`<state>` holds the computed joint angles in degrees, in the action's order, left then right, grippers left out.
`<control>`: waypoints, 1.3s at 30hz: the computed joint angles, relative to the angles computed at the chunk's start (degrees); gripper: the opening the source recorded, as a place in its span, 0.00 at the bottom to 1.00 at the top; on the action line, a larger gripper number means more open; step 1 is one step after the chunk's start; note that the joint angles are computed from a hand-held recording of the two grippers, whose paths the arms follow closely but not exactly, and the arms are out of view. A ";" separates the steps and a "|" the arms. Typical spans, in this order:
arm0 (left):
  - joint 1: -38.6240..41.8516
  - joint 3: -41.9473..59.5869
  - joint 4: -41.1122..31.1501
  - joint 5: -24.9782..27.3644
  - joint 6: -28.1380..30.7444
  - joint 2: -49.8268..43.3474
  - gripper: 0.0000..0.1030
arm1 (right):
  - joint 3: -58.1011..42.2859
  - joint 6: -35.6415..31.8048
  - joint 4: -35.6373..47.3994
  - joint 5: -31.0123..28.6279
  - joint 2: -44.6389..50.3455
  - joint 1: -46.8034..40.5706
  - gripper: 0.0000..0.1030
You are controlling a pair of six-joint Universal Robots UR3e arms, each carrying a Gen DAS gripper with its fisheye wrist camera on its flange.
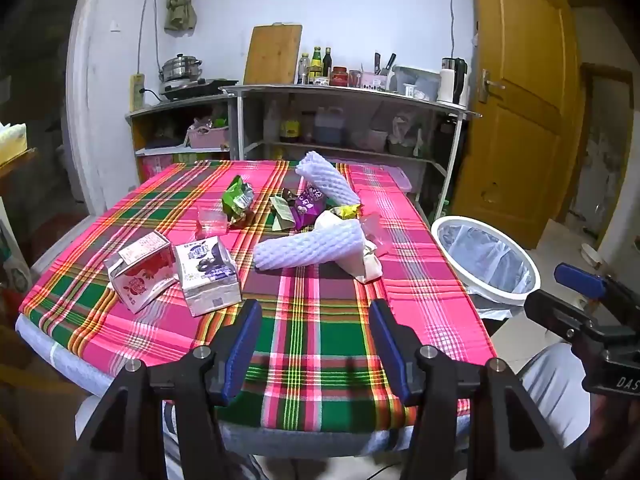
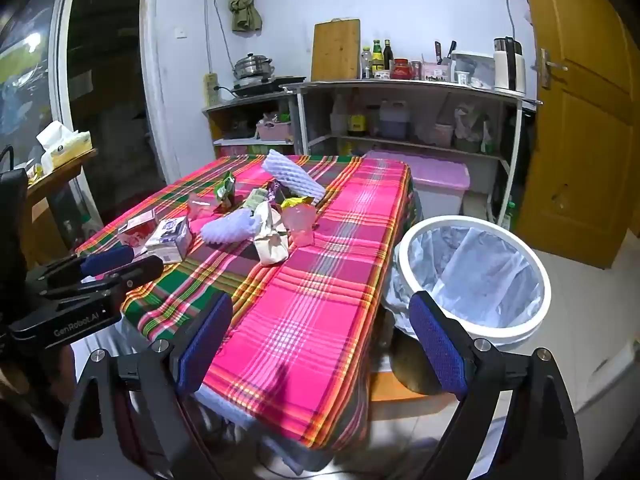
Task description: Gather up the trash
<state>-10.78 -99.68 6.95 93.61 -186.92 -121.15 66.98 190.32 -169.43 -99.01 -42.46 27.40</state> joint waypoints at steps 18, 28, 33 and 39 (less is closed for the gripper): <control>0.02 -0.51 1.51 0.99 0.22 -0.09 0.54 | 0.19 0.84 0.19 0.69 -0.28 -0.12 0.88; -0.25 -0.58 1.93 1.50 0.43 -0.34 0.54 | -0.08 0.95 0.38 0.61 -0.07 -0.02 0.88; -0.33 -0.52 2.09 1.60 0.41 -0.54 0.54 | -0.40 1.01 0.67 0.54 0.01 0.03 0.88; -0.49 -0.49 1.89 1.72 0.40 -0.46 0.54 | 1.29 0.97 0.54 0.86 -1.37 -0.16 0.88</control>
